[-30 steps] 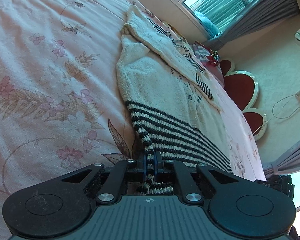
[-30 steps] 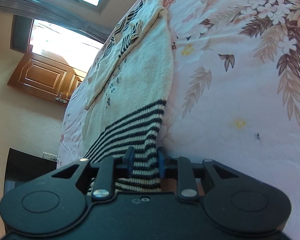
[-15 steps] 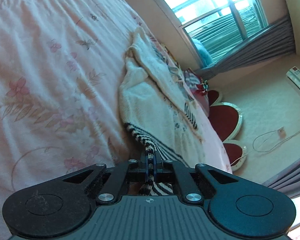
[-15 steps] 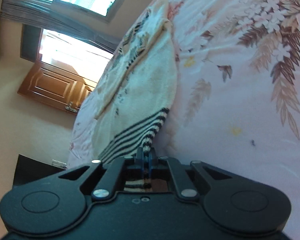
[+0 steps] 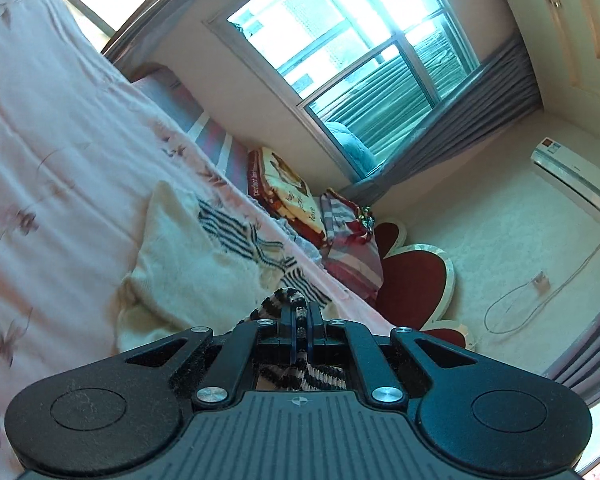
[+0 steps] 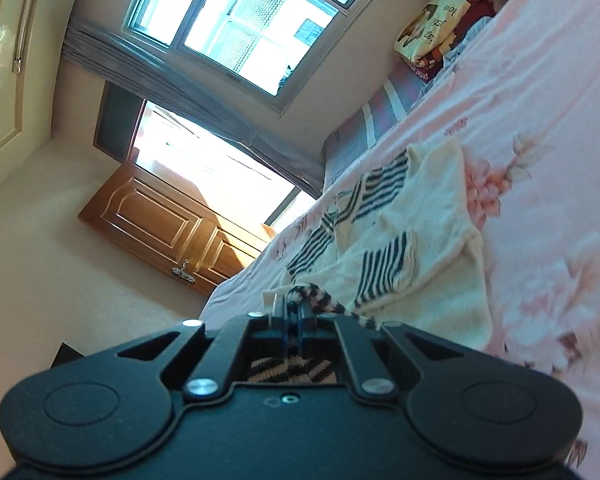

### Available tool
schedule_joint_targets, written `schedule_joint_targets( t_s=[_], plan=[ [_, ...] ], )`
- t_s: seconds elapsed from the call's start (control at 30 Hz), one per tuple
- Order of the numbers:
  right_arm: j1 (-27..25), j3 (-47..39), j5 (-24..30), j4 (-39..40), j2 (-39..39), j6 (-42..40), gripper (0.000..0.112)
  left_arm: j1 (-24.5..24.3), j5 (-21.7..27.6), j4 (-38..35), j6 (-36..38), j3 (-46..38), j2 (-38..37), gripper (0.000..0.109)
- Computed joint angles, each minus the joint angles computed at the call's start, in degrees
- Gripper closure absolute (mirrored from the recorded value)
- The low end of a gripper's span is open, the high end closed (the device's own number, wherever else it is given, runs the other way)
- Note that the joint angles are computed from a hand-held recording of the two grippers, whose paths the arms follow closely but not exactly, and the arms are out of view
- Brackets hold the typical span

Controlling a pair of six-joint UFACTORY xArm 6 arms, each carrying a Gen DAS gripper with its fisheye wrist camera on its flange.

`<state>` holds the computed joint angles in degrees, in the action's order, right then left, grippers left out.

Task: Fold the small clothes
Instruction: 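Lift the striped hem with both grippers and carry it toward the collar, then lay the hem over the collar and open both grippers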

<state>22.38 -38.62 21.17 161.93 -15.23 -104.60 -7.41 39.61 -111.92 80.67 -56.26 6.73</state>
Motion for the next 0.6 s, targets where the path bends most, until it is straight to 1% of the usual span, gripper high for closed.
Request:
schedule_joint_targets(
  t_s=[0.13, 0.27, 0.4, 0.5, 0.53, 0.6],
  plan=[
    [-4.15, -6.16, 2.52, -8.67, 7.77, 8.34, 0.107, -1.91, -3.9, 4.62, -5.14, -12.31, 8.77, 0.104],
    [-7.31, -14.7, 4.32, -15.43, 19.0, 15.64, 0.107, -3.75, -7.86, 10.08, -11.72, -25.23, 19.39, 0.104],
    [-10.07, -22.69, 5.87, -21.15, 29.08, 22.76, 0.107, -5.34, -11.07, 18.46, -22.12, -38.68, 30.87, 0.104],
    [-11.8, -28.64, 6.7, -22.97, 36.16, 26.94, 0.107, -6.25, -13.42, 27.57, -33.12, -48.87, 39.13, 0.104],
    [-12.19, -30.88, 6.75, -24.14, 38.61, 28.92, 0.108, -6.43, -13.88, 30.63, -36.93, -52.17, 41.79, 0.104],
    [-12.24, -35.77, 4.87, -27.11, 43.21, 32.28, 0.107, -6.74, -14.15, 37.08, -44.32, -59.0, 47.19, 0.104]
  ],
)
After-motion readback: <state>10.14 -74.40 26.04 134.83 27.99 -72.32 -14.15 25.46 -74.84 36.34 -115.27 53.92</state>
